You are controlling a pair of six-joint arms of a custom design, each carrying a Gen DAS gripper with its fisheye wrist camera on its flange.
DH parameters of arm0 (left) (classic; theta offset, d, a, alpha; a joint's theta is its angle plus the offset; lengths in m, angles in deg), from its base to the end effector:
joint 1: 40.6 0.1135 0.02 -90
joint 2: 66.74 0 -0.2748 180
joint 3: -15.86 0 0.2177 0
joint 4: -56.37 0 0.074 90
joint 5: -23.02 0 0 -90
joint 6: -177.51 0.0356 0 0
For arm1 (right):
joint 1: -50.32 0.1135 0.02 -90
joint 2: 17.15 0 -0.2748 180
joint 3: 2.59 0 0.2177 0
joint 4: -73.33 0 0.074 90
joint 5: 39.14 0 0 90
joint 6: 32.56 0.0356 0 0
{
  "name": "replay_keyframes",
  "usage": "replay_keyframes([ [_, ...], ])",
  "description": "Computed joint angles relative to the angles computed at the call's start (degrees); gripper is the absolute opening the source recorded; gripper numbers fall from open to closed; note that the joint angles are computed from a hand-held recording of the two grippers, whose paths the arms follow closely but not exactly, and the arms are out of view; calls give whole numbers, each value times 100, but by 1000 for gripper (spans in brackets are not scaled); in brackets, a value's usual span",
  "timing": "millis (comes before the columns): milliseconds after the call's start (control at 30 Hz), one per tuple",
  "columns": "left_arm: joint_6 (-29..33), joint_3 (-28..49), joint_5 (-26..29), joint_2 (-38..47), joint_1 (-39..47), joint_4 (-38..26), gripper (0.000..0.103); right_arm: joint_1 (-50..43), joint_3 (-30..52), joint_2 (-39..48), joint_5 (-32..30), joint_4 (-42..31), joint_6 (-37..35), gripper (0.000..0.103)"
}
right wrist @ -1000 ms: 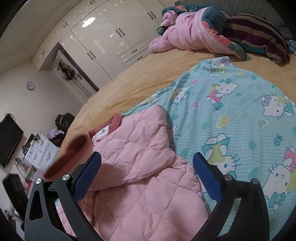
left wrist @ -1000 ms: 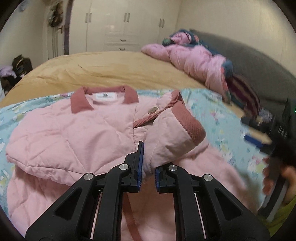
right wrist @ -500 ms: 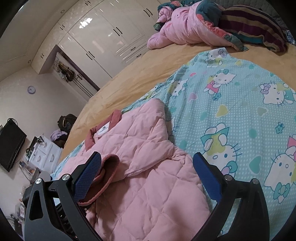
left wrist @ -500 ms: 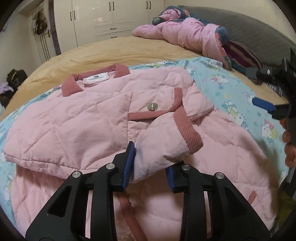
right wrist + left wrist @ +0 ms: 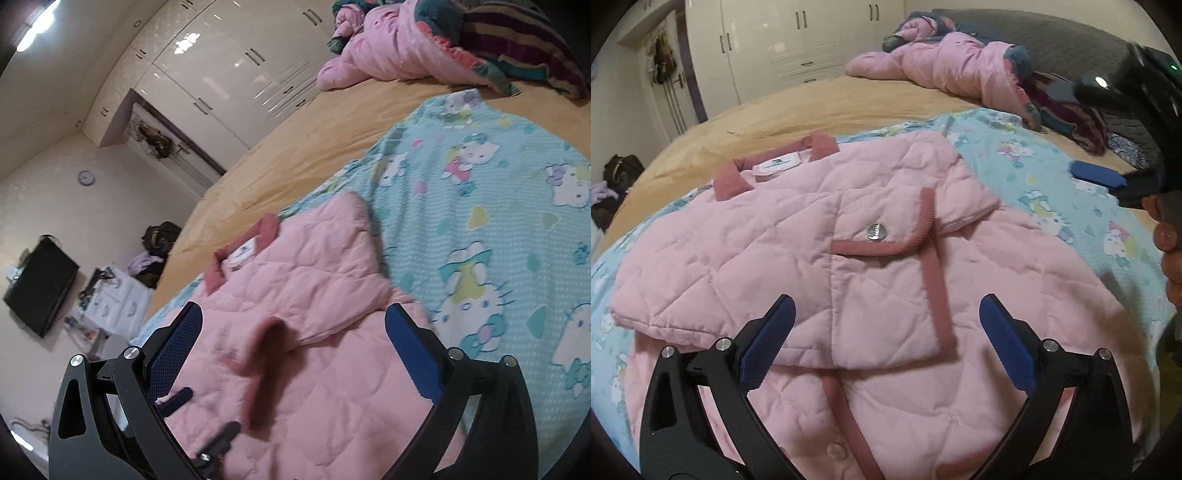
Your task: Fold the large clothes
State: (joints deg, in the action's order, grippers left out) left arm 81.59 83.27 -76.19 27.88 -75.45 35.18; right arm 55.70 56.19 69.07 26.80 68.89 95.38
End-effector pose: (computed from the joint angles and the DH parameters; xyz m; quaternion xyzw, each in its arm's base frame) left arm 0.2562 -0.1714 0.2062 0.2051 0.9094 -0.0529 0.3579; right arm 0.2829 0.0412 0.2311 0.1425 0.8490 0.3447 0.3743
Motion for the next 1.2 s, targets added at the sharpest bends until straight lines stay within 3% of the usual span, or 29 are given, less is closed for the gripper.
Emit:
replay_keyframes([
  [167,-33,-215,124,-543,145,-145,94,160,252,263,-469,-77,301,99],
  [400,-127,-494,365,-1299,1045,-393,94,781,581,832,-789,47,729,99],
  [567,-114,-673,757,-1798,2093,-532,94,1143,957,1202,-461,-106,724,99],
  [833,-104,-986,1639,-2145,3843,-239,94,1571,1842,2124,27,-574,375,99],
  [967,-11,-1103,1857,-2120,4409,-142,94,1610,1934,2424,278,-379,433,97],
  [1067,23,-1090,2079,-2025,4799,-145,94,1647,1999,2553,486,-206,361,87],
  [1100,23,-1053,2160,-1951,4937,-136,94,1643,2006,2591,504,-129,352,76],
  [1133,23,-1041,2229,-1898,5046,-119,94,1616,1992,2612,507,-47,334,53],
  [1167,-1,-1009,2314,-1841,5155,-123,94,1593,2037,2662,484,-37,306,46],
  [1200,-33,-968,2432,-1780,5273,-134,94,1581,2085,2672,536,-81,251,31],
])
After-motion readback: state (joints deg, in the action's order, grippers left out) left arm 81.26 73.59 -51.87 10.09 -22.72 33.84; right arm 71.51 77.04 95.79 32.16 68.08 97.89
